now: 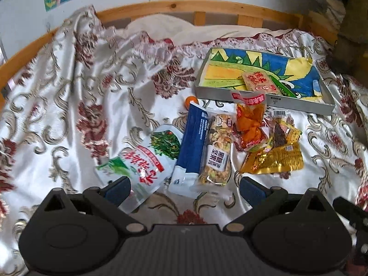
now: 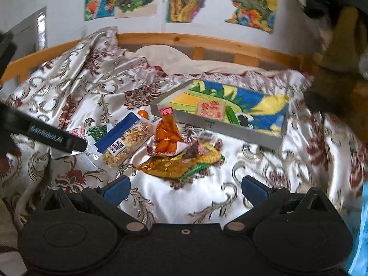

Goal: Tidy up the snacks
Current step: 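Withdraw both tools from the tray back over the snack pile, then close the right tool on the gold foil pack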

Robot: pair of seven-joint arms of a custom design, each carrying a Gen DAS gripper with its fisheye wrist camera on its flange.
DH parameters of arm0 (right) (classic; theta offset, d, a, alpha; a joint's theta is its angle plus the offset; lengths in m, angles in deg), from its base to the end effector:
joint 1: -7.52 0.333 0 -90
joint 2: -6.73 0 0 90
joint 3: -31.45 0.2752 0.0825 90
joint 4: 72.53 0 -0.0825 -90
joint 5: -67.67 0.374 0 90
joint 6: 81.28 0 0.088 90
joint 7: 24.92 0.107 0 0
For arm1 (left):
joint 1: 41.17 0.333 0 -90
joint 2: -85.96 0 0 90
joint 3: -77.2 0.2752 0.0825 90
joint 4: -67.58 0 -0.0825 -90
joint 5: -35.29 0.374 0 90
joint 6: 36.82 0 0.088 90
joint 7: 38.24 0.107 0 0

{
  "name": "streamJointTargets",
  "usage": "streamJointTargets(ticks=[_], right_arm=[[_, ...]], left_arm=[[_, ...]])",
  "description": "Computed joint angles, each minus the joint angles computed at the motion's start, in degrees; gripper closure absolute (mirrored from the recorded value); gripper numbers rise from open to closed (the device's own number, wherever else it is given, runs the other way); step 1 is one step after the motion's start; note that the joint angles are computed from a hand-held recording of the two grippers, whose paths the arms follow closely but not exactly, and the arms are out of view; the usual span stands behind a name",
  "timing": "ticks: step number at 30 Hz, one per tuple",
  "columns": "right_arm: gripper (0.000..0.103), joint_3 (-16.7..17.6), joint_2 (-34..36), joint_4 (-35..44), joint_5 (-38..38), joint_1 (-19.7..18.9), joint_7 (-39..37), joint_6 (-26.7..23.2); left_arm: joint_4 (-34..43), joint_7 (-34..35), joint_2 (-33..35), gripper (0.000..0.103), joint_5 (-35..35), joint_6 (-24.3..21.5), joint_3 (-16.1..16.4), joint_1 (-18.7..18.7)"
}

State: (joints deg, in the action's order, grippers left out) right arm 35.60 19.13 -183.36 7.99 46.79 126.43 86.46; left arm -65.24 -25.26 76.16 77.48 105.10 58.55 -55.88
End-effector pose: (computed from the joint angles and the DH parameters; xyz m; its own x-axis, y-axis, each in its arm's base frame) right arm 0.4131 0.4631 0.4085 0.5538 -0.8296 0.0708 -0.4927 -0.3951 -0.7754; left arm 0.4248 -0.2843 0.4054 0.2406 -0.9704 -0.0210 -0.7719 -0.1782 -0.6102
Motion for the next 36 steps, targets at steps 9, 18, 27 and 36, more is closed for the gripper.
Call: streamJointTargets(ticks=[9,18,27,36], right_arm=[[0.001,7.66,11.09,7.47,16.12,-9.62,-34.83,10.75],[0.010,19.17,23.06,16.86,28.11,-18.38,-56.44,8.07],[0.025,18.41,31.51,27.84,32.52,-14.32,-69.14,2.66],[0.045,19.62,31.19,28.76,41.69,-14.27,-76.39,-3.86]], left_arm=[[1.90,7.95,6.40,0.000,-0.81,13.35,3.65,2.05],[6.34,12.97,14.00,0.004,-1.94,18.53,7.06,1.46],[5.60,23.15,16.27,0.027,-14.64,24.67,8.35,1.39],[8.16,26.39,18.79,0.042,-14.46,23.57,10.05,-1.13]])
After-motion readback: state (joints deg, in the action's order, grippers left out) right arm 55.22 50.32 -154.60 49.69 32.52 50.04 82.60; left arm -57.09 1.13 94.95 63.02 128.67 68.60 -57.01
